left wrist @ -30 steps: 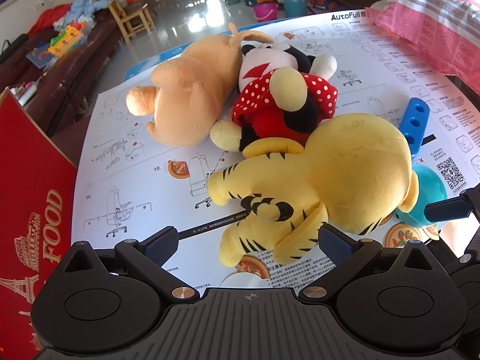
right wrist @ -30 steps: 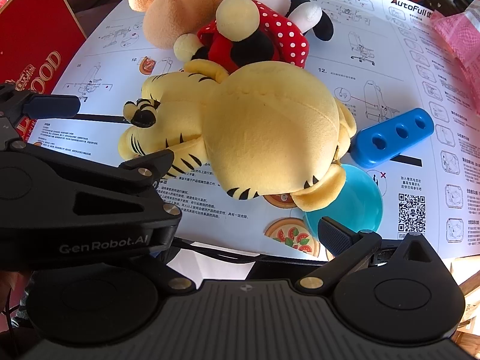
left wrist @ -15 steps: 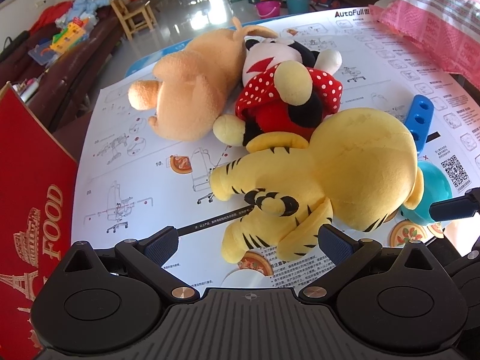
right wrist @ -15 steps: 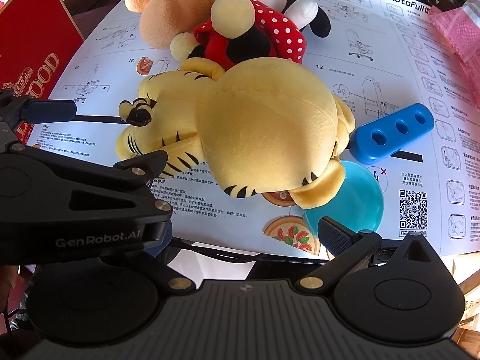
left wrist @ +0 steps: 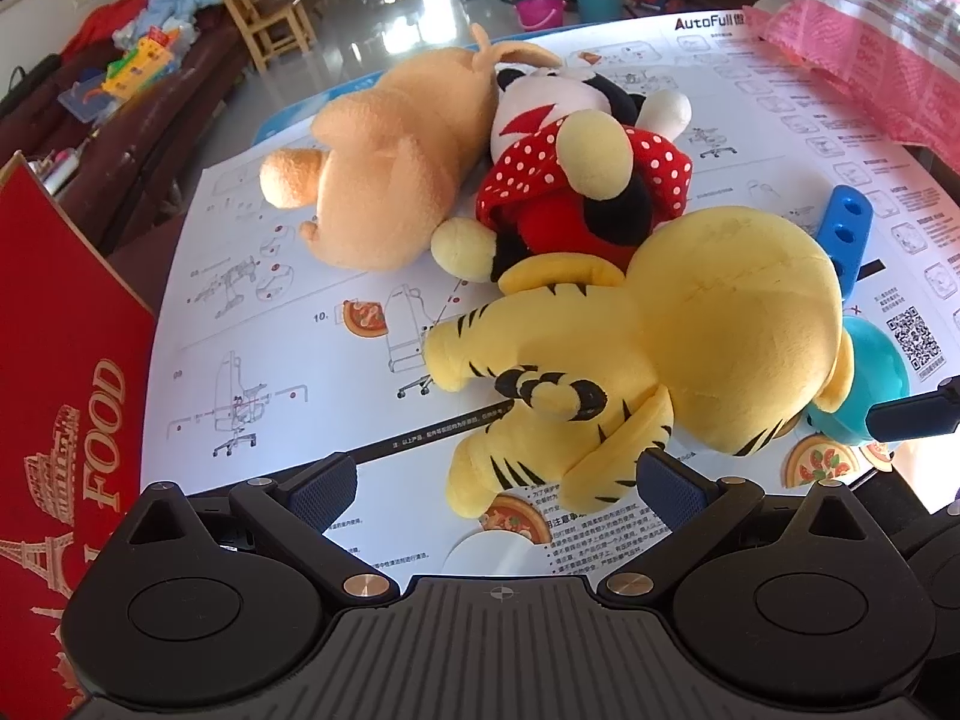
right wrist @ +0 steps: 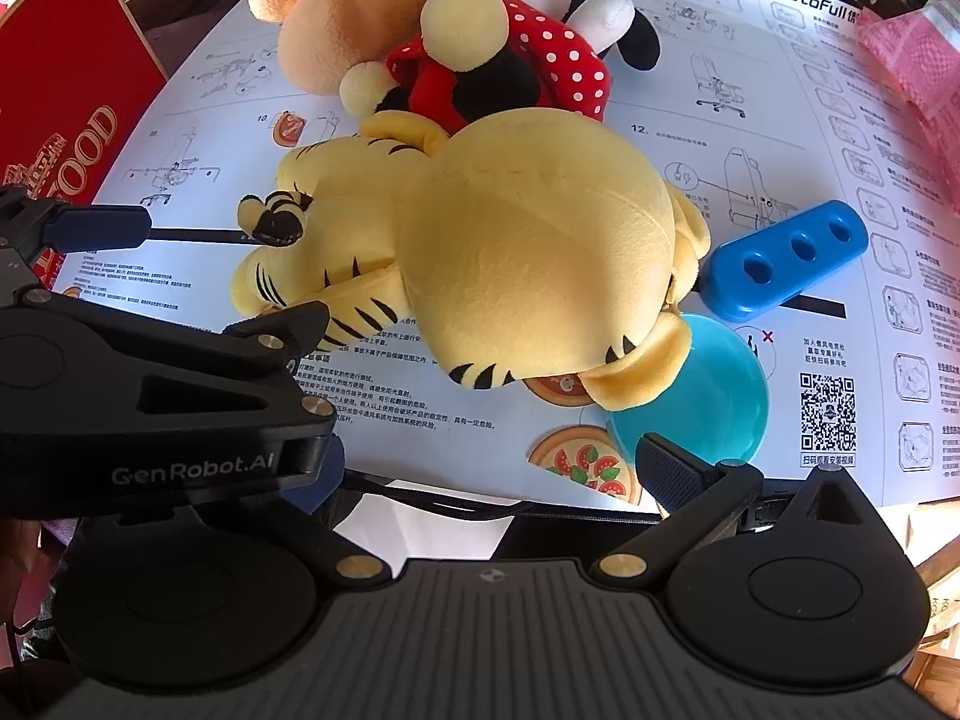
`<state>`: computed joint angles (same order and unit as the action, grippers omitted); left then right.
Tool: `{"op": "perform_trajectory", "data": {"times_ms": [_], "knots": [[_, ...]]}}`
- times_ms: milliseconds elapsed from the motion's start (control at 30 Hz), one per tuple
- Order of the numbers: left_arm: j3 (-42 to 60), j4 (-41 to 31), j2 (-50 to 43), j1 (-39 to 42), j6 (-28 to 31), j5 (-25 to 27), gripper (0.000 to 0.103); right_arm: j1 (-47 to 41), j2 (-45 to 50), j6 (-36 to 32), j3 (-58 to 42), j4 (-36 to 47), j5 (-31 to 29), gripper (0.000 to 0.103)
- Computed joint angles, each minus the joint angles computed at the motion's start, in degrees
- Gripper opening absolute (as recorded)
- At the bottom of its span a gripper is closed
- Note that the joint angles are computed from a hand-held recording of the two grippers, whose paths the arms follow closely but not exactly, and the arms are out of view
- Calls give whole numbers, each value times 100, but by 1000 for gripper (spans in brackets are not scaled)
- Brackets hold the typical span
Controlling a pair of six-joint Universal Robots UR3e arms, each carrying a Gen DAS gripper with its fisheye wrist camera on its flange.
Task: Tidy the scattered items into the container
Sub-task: 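Move both grippers toward the yellow plush tiger on the sheet, then close the left gripper on the yellow tiger's tail end while the right gripper grips its body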
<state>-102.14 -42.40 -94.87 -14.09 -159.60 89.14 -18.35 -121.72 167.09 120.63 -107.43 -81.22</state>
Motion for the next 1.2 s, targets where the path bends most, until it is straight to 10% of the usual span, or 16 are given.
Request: {"op": "perform_trajectory", "data": {"times_ms": [1200], "knots": [[-189, -456, -1, 1046, 1980, -1767, 103, -1633, 227, -963, -189, 26, 1144, 103]]}}
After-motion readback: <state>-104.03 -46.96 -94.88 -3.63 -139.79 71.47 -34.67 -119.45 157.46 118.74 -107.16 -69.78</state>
